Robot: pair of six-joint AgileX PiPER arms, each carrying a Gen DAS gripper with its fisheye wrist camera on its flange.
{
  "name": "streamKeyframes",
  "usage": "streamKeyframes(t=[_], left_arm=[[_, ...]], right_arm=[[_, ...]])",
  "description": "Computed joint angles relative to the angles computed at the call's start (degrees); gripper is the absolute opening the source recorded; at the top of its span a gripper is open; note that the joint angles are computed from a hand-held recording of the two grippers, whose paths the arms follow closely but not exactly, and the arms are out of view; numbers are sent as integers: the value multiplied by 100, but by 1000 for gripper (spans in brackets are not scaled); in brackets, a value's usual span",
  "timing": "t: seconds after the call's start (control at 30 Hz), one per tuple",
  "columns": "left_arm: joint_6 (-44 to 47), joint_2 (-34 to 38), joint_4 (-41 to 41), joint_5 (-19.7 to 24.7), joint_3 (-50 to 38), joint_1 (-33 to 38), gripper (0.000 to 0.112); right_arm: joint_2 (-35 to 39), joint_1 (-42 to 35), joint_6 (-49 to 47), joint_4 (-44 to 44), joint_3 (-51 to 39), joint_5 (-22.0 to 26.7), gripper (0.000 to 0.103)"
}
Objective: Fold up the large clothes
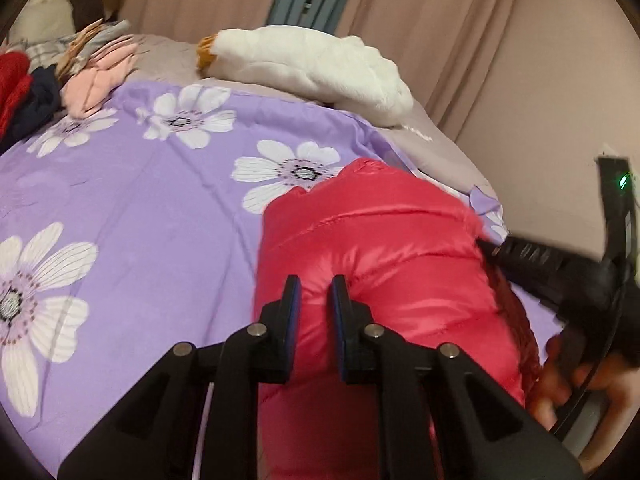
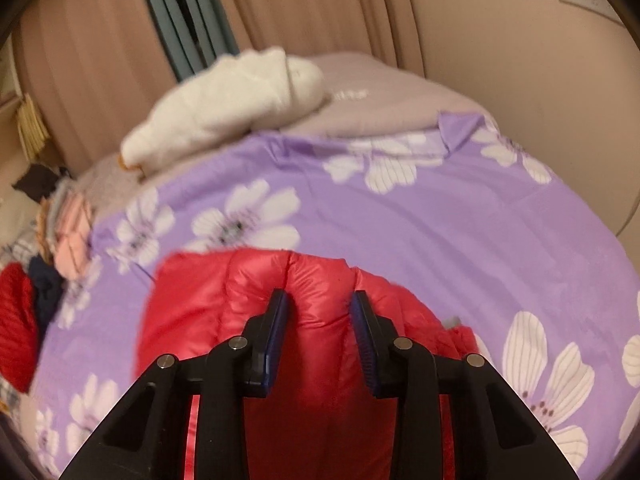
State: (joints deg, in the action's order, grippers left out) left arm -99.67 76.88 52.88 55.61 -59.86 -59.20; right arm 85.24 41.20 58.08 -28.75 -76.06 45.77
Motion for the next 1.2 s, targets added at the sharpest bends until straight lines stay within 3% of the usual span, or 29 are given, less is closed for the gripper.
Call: streamKeyframes(t=[0.13, 0.23, 0.33, 0.47, 0.57, 1.07, 1.17, 1.2], left_arm=[[355, 433, -198, -584, -191, 472, 14], [589, 942, 76, -530, -462, 490, 14], [665, 1362, 263, -387, -657, 516, 14], [464, 1329, 283, -900, -408, 815, 14], [460, 1490, 395, -777, -523, 775, 14], [-303, 1528, 1072, -936, -250, 769, 16], [-307, 1147, 882, -1286, 28, 921, 23], [48, 1029, 529, -1272, -6, 986, 37]], right_arm=[[-162, -142, 912, -653, 1047, -799, 35], [-369, -179, 1919, -1363, 1746, -1313, 34], [-322, 181, 3019, -2461, 1996, -1024, 34], [-282, 152, 3411, -2735, 2109, -1152, 34], [-254, 169, 3819, -3091, 2220, -1180, 34], [-86, 252, 4028, -3334, 2161, -1014, 34], [-46, 399, 3773, -3158, 1977, -682, 35], [-57, 468, 3515, -2976, 1859, -498, 35]])
